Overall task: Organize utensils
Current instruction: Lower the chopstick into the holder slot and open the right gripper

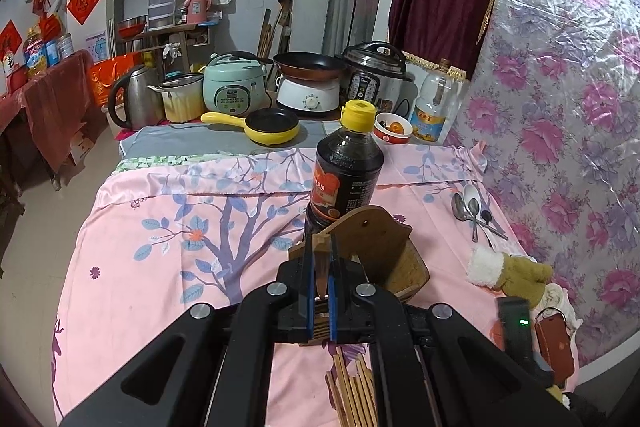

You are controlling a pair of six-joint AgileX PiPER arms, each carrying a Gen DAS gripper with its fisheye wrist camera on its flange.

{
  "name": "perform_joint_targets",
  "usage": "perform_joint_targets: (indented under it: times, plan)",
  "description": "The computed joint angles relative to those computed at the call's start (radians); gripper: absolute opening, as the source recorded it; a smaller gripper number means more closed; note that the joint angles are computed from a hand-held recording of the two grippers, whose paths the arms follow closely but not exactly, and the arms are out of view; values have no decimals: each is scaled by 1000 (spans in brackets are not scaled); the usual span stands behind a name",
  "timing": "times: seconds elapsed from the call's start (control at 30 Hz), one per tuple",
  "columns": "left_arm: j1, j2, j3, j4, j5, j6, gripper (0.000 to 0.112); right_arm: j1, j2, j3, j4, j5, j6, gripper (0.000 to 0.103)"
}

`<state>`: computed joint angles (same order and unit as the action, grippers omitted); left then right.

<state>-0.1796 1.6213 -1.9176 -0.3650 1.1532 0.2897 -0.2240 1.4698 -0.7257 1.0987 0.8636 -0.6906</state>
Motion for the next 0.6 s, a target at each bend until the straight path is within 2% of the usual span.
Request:
perform_joint_targets:
  times: [0.17, 0.2, 0.33, 0.4, 0.5, 0.6]
  plan:
    - [1, 2, 9, -1, -4, 12, 6, 1, 129, -9, 86, 20, -73, 9]
    - [2, 5, 9, -1, -4, 12, 6, -4, 147, -8, 113, 29, -92, 12]
    - [6, 12, 7, -7, 0, 10, 6, -31, 193, 6, 193, 84, -153, 38]
    - [6, 13, 10, -6, -3, 9, 6, -55, 197, 25, 225, 113, -184, 46]
    - [9, 16, 13, -10, -3, 5, 6, -115, 192, 81, 315, 172, -264, 68]
    - [6, 15, 18, -6, -4, 4, 6, -144, 108, 134, 346, 122, -314, 84]
